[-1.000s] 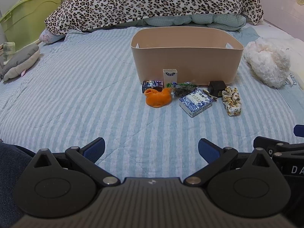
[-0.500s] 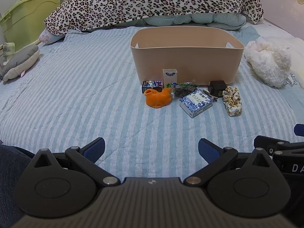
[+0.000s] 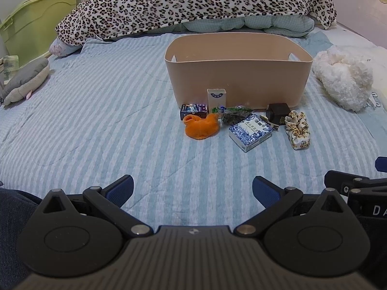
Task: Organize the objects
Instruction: 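Move both tools toward the items in front of the beige basket, then grasp the orange plush with the left tool while the right tool grasps the floral scrunchie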
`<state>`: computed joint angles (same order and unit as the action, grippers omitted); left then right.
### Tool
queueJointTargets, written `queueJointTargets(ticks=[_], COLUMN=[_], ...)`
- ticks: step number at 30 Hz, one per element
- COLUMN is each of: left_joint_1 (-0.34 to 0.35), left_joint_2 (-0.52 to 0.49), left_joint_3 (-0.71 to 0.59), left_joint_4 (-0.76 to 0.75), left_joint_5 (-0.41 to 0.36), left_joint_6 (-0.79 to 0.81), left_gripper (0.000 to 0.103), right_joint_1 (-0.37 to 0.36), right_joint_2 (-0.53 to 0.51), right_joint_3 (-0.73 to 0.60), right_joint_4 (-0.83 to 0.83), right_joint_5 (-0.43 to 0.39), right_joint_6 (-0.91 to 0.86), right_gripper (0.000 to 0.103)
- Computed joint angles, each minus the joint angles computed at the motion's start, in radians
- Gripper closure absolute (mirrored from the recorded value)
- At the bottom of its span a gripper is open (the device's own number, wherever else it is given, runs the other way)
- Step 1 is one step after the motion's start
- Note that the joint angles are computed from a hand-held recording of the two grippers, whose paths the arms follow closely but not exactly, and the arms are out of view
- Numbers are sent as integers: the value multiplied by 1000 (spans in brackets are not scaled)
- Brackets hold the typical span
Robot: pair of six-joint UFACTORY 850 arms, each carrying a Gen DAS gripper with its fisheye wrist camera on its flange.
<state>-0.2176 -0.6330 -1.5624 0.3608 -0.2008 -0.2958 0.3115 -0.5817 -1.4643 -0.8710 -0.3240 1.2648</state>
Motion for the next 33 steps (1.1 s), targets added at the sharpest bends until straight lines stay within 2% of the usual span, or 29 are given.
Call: queueJointTargets(ticks=[11, 14, 19, 29, 33], left_joint_1=[-1, 3, 7, 32, 42], left_joint_2=[-59, -92, -154, -357, -455], left_joint_3=[-94, -148, -237, -523, -669], left_joint_4=[29, -63, -80, -149, -260], left_joint_5=[-25, -46, -66, -192, -272], left_joint_6=[-37, 53, 77, 138, 258], left_gripper=[0, 0, 0, 0, 0], right_joint_1=[-17, -22, -33, -63, -80], right_joint_2=[-44, -65, -116, -245, -297], right_joint_3=[-62, -92, -162, -342, -413], right_joint_4=[25, 22, 57, 200, 292], right_joint_5=[-1, -5, -18, -79, -106], right_joint_6=[-42, -55, -115, -315, -413], right_gripper=[0, 0, 0, 0, 2])
